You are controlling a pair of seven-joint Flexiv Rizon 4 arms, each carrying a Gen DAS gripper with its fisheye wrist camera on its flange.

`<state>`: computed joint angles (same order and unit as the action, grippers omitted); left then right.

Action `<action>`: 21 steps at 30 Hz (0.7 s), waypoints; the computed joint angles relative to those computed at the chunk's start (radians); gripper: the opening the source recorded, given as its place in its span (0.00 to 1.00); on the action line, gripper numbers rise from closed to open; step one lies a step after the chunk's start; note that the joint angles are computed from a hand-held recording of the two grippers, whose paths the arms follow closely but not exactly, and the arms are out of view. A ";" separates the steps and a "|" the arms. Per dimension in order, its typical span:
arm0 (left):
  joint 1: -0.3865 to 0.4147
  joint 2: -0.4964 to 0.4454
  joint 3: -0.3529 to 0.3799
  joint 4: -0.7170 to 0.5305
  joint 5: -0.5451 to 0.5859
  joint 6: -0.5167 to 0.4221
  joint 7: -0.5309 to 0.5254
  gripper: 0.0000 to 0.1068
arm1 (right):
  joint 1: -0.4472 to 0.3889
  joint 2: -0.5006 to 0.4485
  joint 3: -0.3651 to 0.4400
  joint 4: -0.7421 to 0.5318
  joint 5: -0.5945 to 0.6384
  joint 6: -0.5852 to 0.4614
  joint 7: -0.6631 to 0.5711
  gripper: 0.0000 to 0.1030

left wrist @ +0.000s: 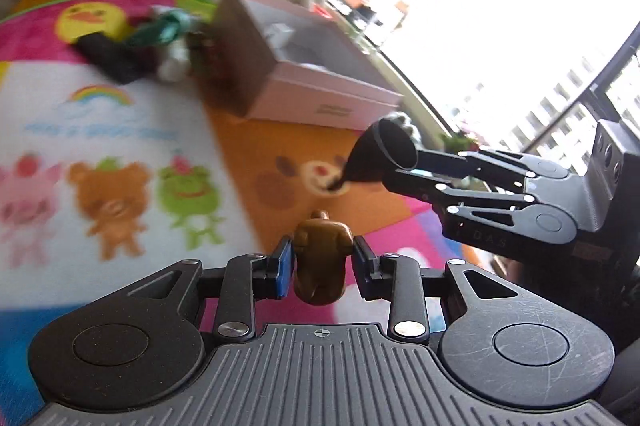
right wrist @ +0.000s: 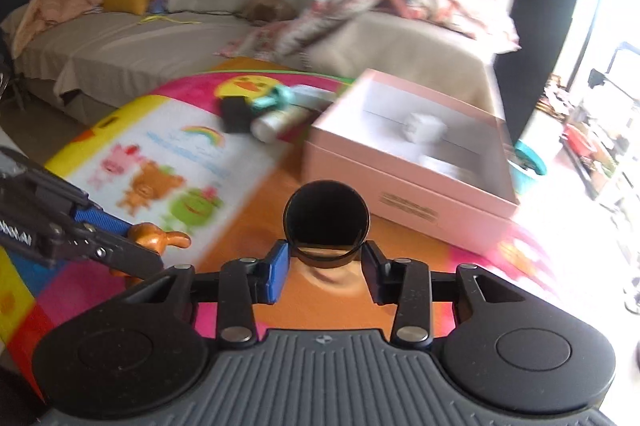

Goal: Organize rigid objects
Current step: 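Lower the figurine and stand into the pink box and open both grippers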

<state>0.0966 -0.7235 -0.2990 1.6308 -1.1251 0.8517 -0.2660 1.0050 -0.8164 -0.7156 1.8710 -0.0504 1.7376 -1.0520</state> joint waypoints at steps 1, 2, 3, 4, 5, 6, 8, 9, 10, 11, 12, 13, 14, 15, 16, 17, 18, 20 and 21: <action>-0.008 -0.006 -0.005 -0.018 0.006 -0.001 0.000 0.33 | 0.024 -0.001 -0.033 0.026 0.017 0.011 0.007 0.26; -0.017 -0.012 -0.011 -0.037 0.009 0.007 0.002 0.33 | 0.039 -0.002 -0.056 0.043 0.034 0.015 0.013 0.03; -0.027 -0.016 -0.019 -0.055 0.007 0.021 0.011 0.33 | 0.042 0.006 -0.065 0.053 0.046 0.009 0.018 0.01; -0.032 -0.019 -0.029 -0.070 0.003 0.030 0.023 0.33 | 0.040 0.014 -0.069 0.062 0.058 0.013 0.025 0.01; -0.037 -0.021 -0.039 -0.085 -0.002 0.039 0.035 0.32 | 0.044 0.014 -0.080 0.070 0.070 0.025 0.031 0.01; -0.042 -0.022 -0.047 -0.097 -0.008 0.049 0.046 0.32 | 0.058 0.003 -0.105 0.079 0.086 0.039 0.035 0.01; -0.051 -0.023 -0.059 -0.111 -0.022 0.075 0.069 0.33 | 0.072 -0.011 -0.130 0.095 0.112 0.060 0.026 0.02; -0.054 -0.023 -0.061 -0.114 -0.024 0.082 0.075 0.33 | 0.061 -0.005 -0.118 0.100 0.117 0.063 0.016 0.04; -0.059 -0.029 -0.058 -0.124 -0.017 0.082 0.066 0.33 | 0.045 0.004 -0.099 0.102 0.121 0.059 0.011 0.12; -0.060 -0.029 -0.056 -0.122 -0.013 0.082 0.059 0.33 | 0.026 0.012 -0.076 0.101 0.126 0.049 0.013 0.26; -0.062 -0.032 -0.051 -0.121 -0.005 0.083 0.048 0.33 | 0.004 0.019 -0.049 0.096 0.130 0.038 0.023 0.36; -0.066 -0.032 -0.044 -0.113 0.004 0.090 0.036 0.33 | -0.017 0.022 -0.025 0.092 0.137 0.035 0.040 0.53; -0.072 -0.036 -0.034 -0.110 0.020 0.103 0.022 0.33 | -0.032 0.018 -0.007 0.086 0.146 0.039 0.062 0.62; -0.079 -0.041 -0.026 -0.103 0.039 0.121 0.013 0.33 | -0.048 0.013 0.011 0.079 0.154 0.045 0.082 0.64; -0.083 -0.042 -0.019 -0.093 0.057 0.138 0.005 0.33 | -0.066 0.015 0.037 0.077 0.158 0.054 0.098 0.66; -0.086 -0.045 -0.013 -0.085 0.079 0.149 -0.007 0.33 | -0.095 0.021 0.074 0.068 0.156 0.058 0.109 0.69; -0.085 -0.047 -0.008 -0.076 0.102 0.154 -0.022 0.33 | -0.128 0.025 0.114 0.053 0.151 0.061 0.120 0.71; -0.079 -0.049 -0.004 -0.060 0.142 0.154 -0.046 0.33 | -0.177 0.014 0.172 0.014 0.145 0.062 0.148 0.78; -0.075 -0.049 -0.004 -0.053 0.159 0.153 -0.056 0.33 | -0.195 0.003 0.189 -0.009 0.140 0.054 0.162 0.78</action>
